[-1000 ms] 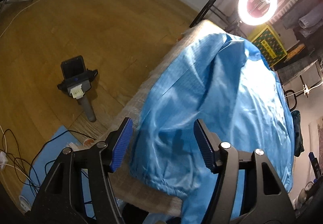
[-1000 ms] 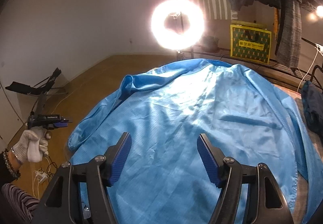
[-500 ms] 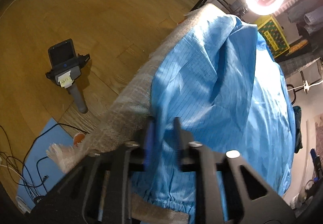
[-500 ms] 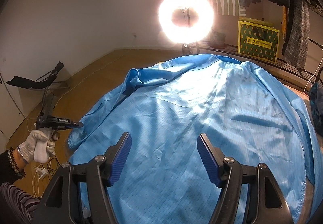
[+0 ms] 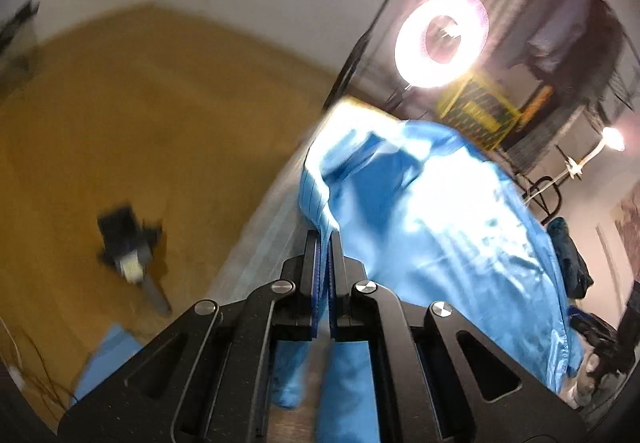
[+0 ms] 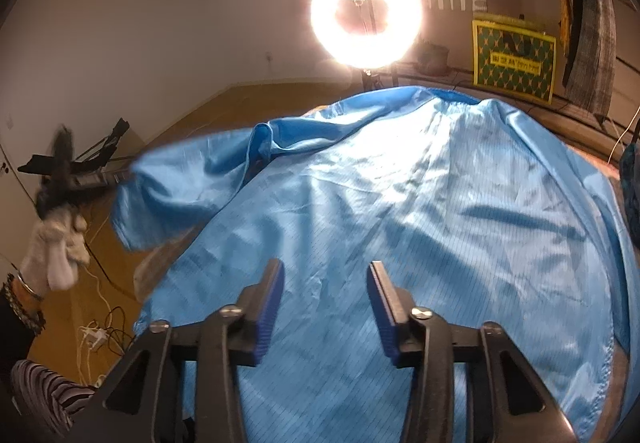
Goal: Fold large clothes
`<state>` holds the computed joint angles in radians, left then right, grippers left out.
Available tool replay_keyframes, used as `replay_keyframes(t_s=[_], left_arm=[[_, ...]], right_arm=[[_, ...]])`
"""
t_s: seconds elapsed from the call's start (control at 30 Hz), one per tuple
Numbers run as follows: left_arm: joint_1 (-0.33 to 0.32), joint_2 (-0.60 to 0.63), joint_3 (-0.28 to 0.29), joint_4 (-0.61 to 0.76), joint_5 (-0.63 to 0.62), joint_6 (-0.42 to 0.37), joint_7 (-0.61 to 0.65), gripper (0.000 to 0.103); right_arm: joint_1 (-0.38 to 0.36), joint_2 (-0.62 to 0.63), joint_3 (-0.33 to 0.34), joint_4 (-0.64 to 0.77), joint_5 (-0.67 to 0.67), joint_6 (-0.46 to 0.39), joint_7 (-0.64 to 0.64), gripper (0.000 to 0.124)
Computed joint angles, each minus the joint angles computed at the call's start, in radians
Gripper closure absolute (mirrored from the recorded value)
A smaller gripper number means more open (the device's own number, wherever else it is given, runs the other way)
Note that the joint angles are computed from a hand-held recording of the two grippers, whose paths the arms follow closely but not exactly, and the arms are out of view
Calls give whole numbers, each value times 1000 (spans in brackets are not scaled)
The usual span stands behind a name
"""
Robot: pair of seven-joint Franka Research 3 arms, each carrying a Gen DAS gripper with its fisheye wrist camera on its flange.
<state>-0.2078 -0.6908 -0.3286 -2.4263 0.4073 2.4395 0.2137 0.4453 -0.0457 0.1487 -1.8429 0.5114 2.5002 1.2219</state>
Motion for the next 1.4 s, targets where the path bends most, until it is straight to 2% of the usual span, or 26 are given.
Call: replay_keyframes(t_s=[0.07,0.13,0.27,0.37,0.47,0.57,0.6,0.63,0.7,0.73,0.77,0.83,0.9,0.97,1.2,1.3,1.33,1.4], left_arm=[[7,33,-33,101,53,-48,63,102],[-3,70,-51,173,79,-61,111,102],[-66,188,-84,304,89,-81,239,102],[-135,320,-109,401,67,-91,339,102],[-196,391,-94,430,12,-64,386,102],[-212,383,-74,395,-11,-67,375,102],[-207,368,-74,376,-7,-70,344,102],[-196,342,-70,342,-7,-68,293,102],[-179,299,-66,287,-9,-90,222,98],[-171,282,-64,261,-5,-108,201,85],[-171,261,-60,231,-10,-116,185,58],[-177,227,-35,158,-42,-94,168,33],[-180,219,-35,118,-56,-97,157,33],[-190,262,-33,125,-67,-95,186,33],[-205,459,-58,260,-8,-152,255,32],[-212,540,-67,327,52,-244,268,32],[-219,559,-66,343,65,-271,270,34],[-229,576,-53,345,67,-285,279,65]], right_arm=[[-1,1,-3,4,15,-13,-7,84],[-1,0,-3,5,24,-18,-10,86],[-10,12,-11,23,56,-40,5,86],[-24,31,-19,49,82,-68,39,88],[-36,51,-22,75,87,-84,72,88],[-40,68,-19,95,62,-95,83,85],[-40,74,-18,105,38,-99,97,80],[-40,83,-17,117,20,-108,106,67],[-39,90,-14,130,-2,-108,122,53],[-38,93,-12,136,-7,-107,123,51],[-38,95,-10,141,-2,-107,117,51],[-35,102,-6,152,3,-111,112,51],[-30,110,-3,158,-4,-110,119,51],[-25,124,0,171,-17,-118,136,51],[-12,160,5,203,-49,-126,183,51],[-10,165,6,207,-52,-124,184,51],[-10,167,7,210,-52,-126,183,51],[-10,170,7,214,-52,-129,181,51]])
